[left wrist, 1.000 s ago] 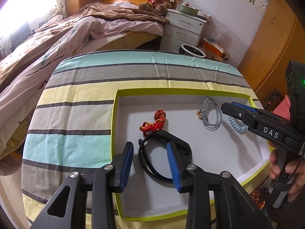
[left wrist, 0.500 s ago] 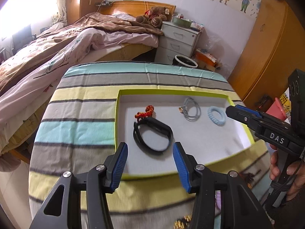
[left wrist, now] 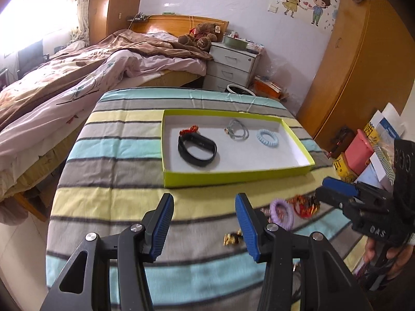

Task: Organize jewelry
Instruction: 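Raise both open tools out of the green box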

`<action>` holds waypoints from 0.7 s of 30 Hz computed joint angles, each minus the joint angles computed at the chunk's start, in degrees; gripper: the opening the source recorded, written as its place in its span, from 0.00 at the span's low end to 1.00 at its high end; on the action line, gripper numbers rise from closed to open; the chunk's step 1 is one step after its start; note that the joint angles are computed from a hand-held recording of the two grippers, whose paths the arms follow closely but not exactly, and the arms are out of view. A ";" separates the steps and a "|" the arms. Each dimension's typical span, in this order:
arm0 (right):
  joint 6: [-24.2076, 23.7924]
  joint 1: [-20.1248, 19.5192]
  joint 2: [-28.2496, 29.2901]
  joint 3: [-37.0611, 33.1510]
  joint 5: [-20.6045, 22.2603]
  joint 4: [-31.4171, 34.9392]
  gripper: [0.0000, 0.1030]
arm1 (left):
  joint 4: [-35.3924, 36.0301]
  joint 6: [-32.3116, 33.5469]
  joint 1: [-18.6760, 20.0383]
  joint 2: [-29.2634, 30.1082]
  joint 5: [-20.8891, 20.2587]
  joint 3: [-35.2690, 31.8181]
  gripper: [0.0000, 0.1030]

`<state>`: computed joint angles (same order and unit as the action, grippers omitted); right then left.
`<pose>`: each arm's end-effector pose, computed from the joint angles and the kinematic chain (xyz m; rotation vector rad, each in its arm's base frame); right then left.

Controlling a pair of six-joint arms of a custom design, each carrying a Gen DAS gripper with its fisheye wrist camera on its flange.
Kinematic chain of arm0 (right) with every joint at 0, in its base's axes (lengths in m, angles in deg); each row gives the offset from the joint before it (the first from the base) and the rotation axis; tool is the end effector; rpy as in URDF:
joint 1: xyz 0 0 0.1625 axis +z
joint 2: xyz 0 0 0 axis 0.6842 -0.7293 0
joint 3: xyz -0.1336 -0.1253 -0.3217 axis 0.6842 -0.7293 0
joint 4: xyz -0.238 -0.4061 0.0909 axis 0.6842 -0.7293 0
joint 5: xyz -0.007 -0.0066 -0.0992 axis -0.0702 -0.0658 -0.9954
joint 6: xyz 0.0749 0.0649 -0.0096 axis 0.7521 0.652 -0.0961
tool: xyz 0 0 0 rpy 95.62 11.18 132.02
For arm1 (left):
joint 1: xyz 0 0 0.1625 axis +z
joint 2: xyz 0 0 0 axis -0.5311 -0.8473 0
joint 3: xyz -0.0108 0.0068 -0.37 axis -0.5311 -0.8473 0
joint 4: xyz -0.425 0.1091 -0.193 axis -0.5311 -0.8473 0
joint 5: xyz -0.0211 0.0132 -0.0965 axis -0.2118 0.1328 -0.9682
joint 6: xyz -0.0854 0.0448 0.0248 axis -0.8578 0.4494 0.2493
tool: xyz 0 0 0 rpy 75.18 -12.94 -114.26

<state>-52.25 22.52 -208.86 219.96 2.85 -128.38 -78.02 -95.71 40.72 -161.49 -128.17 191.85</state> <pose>0.0134 -0.3158 0.3288 0.9445 -2.5631 0.6643 -0.3894 -0.2683 0.0336 0.2633 2.3849 -0.9489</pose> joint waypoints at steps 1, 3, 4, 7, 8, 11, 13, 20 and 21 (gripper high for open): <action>-0.90 -0.68 -1.79 0.61 0.37 1.52 0.42 | 0.63 -0.87 -0.65 -0.31 -0.04 0.36 0.48; -3.75 -2.57 -6.55 2.15 1.01 5.61 0.42 | 1.51 -2.57 -1.65 -1.08 -0.36 1.22 0.48; -5.66 -3.40 -8.89 2.88 1.01 8.15 0.42 | 1.57 -3.45 -2.13 -1.48 -0.69 1.79 0.48; -9.70 -6.74 -13.54 3.67 3.48 15.89 0.42 | 1.40 -5.32 -3.12 -2.39 -1.71 3.19 0.48; -9.93 -7.35 -13.73 3.59 3.86 17.31 0.42 | 1.77 -6.36 -3.43 -2.70 -2.08 3.60 0.48; -11.77 -8.83 -16.28 4.69 3.85 20.30 0.42 | 2.37 -7.99 -4.61 -3.61 -2.81 4.76 0.48; -13.79 -8.67 -18.63 6.23 2.56 20.77 0.42 | 3.01 -8.98 -5.36 -4.49 -3.02 5.47 0.48; -16.35 -8.70 -23.70 9.50 0.12 22.86 0.42 | 7.07 -13.42 -7.50 -7.60 -3.20 7.13 0.48; -16.81 -8.71 -24.82 10.18 -0.41 22.60 0.42 | 7.17 -13.67 -7.65 -7.76 -3.38 7.29 0.48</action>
<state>-69.05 13.81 -233.69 230.14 2.44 -105.78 -70.85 -109.38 33.07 -169.25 -131.55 199.14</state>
